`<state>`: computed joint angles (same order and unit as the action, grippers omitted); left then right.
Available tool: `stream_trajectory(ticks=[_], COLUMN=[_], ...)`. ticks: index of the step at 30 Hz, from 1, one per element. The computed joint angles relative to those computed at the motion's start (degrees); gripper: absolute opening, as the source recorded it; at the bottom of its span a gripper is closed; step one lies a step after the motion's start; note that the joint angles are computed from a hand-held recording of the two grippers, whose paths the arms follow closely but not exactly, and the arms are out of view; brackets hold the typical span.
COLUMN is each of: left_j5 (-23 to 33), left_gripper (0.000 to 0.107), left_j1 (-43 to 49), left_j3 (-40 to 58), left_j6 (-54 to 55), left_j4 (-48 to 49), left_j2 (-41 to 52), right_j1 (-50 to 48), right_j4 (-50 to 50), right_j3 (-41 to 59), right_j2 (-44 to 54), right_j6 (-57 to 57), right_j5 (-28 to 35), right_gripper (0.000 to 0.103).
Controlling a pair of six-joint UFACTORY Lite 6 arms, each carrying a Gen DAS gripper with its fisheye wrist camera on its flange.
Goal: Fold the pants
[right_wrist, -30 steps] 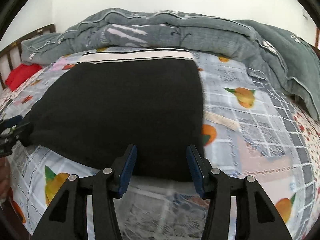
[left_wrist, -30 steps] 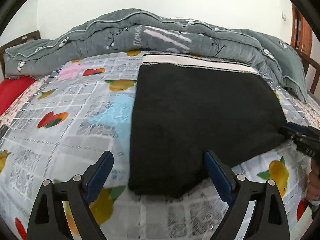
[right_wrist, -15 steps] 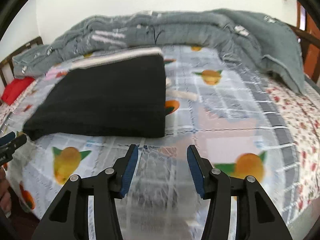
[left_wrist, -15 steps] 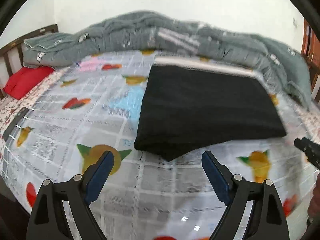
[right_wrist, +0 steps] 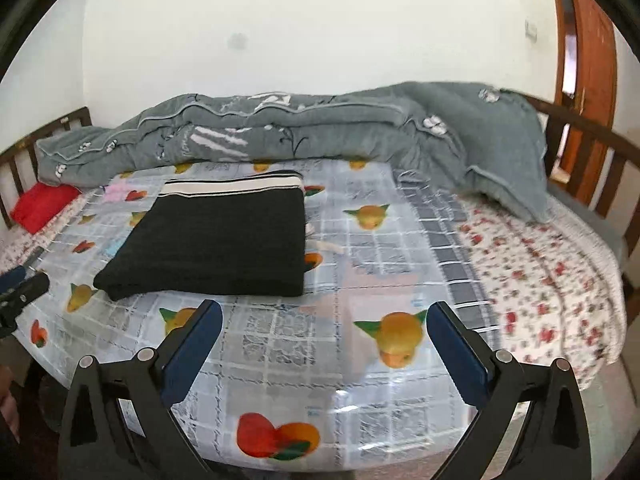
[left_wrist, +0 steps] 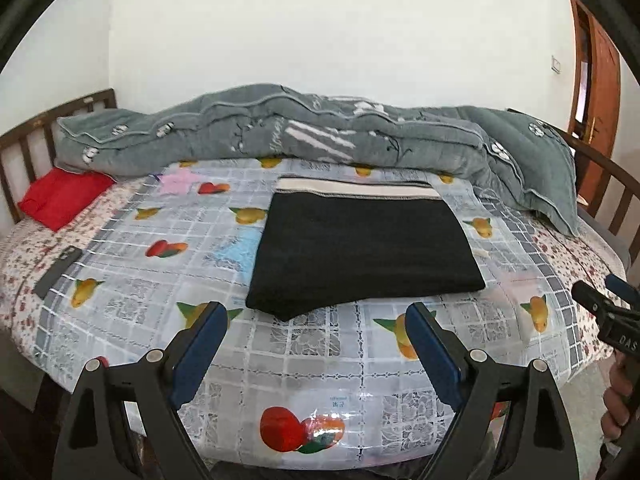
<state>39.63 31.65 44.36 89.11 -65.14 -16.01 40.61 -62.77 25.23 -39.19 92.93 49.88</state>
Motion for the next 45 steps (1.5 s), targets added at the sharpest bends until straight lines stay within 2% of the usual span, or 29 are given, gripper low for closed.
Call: stream_trajectory(ticks=[2,7,16,20,45], left_j5=[0.8,0.0,1.1,0.6,1.5], left_gripper=[0.091,0.091,0.091,0.091,0.091], left_j1=[0.5,0.4,1.5,1.3,3.0], left_j3=[-0.5,-0.9,-1.3,-1.8,-1.4], left_j6=[-1.0,-2.0,-2.3,-2.2,-1.1], left_j4=[1.1,2.7,3.4,3.2,2.8], left_j2=[-1.4,-2.6,-3.7,-4.3,-4.0], right_j1=[3.9,8.4,8.4,10.8,11.8], right_j4=[0.8,0.8,2.2,1.6,1.7], right_j3=[0.5,0.8,-0.4,-0.3,-0.1], right_j2=[-0.5,-1.8,-5.3,-4.1,-3.2], right_j6=[1.0,2.6,0.8,2.3,3.1], right_j5=[4.0,8.2,6.9,9.2,9.6], right_gripper=[0.101,0.101,0.101,0.101,0.101])
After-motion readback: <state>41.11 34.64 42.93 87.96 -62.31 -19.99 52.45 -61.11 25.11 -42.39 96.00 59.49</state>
